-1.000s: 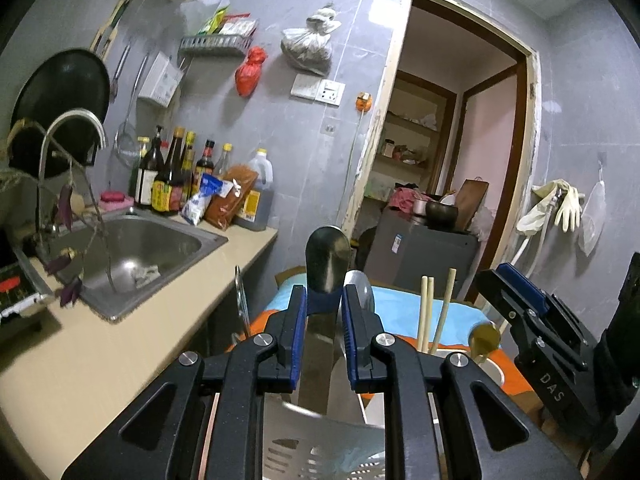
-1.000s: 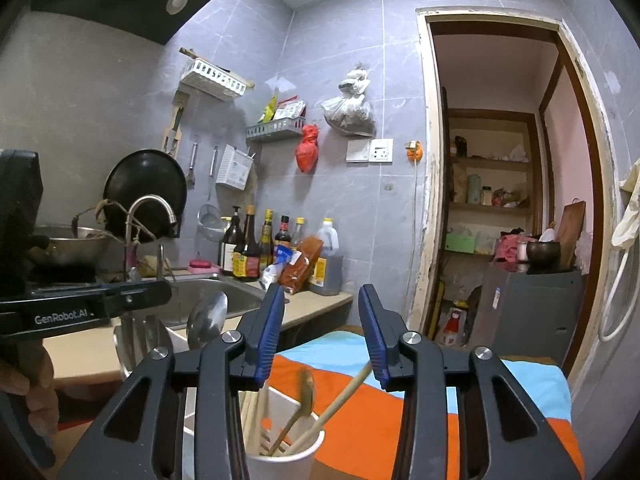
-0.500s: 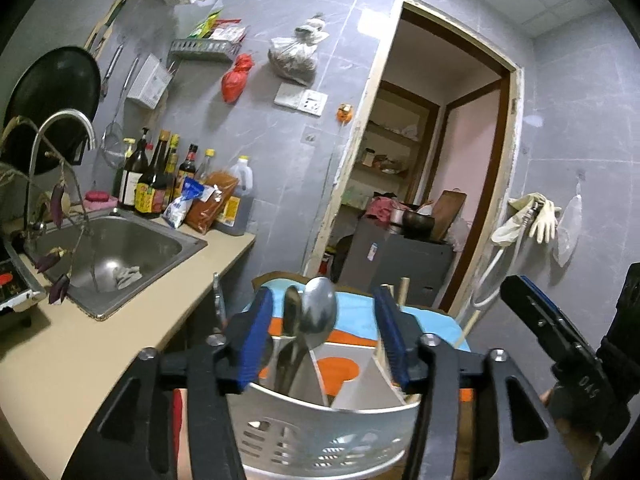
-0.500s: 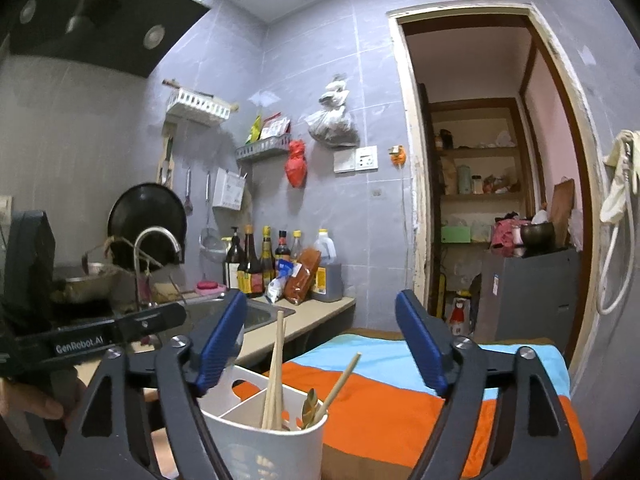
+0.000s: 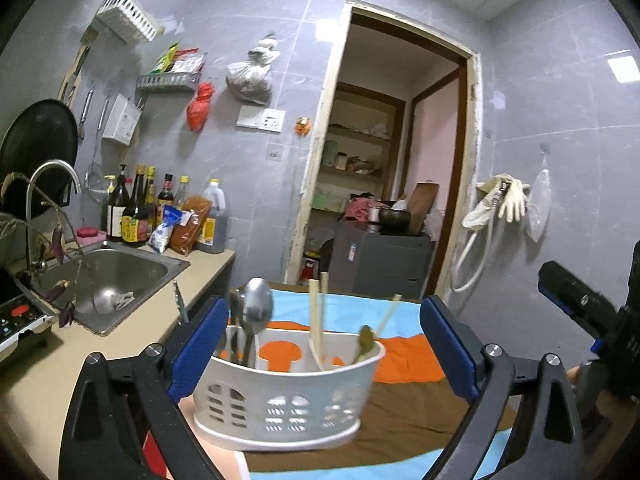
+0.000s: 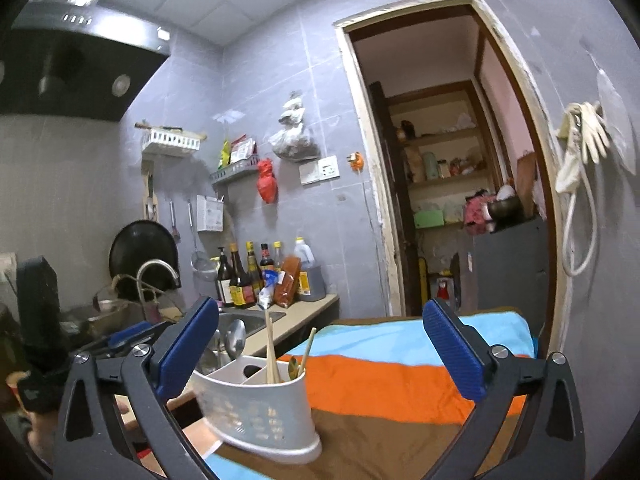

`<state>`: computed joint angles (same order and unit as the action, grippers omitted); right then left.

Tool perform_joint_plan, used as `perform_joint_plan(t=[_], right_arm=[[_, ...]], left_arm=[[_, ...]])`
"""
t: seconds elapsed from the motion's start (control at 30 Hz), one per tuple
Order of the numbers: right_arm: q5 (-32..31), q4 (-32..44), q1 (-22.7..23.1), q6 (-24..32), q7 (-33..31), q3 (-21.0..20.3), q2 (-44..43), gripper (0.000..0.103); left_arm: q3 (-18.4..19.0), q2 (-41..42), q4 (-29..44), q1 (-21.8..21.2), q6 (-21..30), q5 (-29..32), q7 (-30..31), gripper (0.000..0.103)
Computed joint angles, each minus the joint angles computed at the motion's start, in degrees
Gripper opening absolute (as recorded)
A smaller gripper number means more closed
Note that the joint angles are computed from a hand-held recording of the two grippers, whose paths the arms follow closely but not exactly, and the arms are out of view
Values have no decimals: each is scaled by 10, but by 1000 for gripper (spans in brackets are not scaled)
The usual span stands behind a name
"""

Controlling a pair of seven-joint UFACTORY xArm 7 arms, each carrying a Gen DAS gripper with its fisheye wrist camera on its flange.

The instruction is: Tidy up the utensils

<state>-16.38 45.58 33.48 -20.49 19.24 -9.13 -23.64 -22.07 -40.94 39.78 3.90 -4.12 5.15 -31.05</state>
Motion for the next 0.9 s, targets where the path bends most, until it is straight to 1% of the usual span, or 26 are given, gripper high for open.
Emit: perform_joint_plan(t=[0.07, 0.2, 0.37, 0.4, 0.47, 0.5, 0.53, 0.6, 0.63, 0.67, 0.7, 0.77, 0.8, 0.83, 0.9], right_arm=[[-5, -15, 9, 22, -1, -9, -39, 103], [14, -37, -6, 81, -34, 9, -118, 103], [40, -45, 9, 179, -74, 11, -202, 103], [46, -50, 1, 200, -79, 19, -219, 103], [55, -66, -25, 218, -84, 42, -241, 103], [60, -76, -40, 219, -85, 54, -252, 103], [65, -94, -65, 215, -79, 73, -265, 103], [77, -122, -104, 197, -74, 103, -279, 103], [83, -142, -138, 180, -66, 130, -287, 103], [88, -155, -159, 167, -65, 147, -292, 103], [95, -170, -192, 153, -58, 175, -298, 103], [108, -195, -254, 127, -40, 233, -309, 103], [113, -206, -273, 112, -33, 253, -311, 103], [116, -212, -283, 105, -28, 264, -310, 103], [125, -225, -292, 84, -16, 282, -297, 103]], left_arm=[[1, -12, 0, -11, 12, 1, 2, 94], [4, -36, -3, -32, 34, 4, 3, 94], [3, -67, -1, -56, 78, 10, 2, 95], [0, -74, -2, -59, 84, 12, 1, 95], [-5, -87, -5, -61, 97, 17, -1, 97], [-8, -94, -9, -63, 103, 19, -3, 98], [-11, -102, -13, -63, 109, 21, -6, 98], [-21, -118, -26, -62, 113, 21, -20, 99], [-24, -126, -33, -63, 112, 20, -27, 99], [-27, -132, -39, -63, 112, 20, -33, 99], [-32, -138, -44, -61, 112, 21, -40, 99], [-50, -159, -60, -46, 108, 26, -58, 99], [-56, -167, -66, -42, 107, 29, -65, 99], [-66, -178, -75, -33, 101, 32, -74, 99], [-81, -199, -92, -19, 94, 35, -94, 99]])
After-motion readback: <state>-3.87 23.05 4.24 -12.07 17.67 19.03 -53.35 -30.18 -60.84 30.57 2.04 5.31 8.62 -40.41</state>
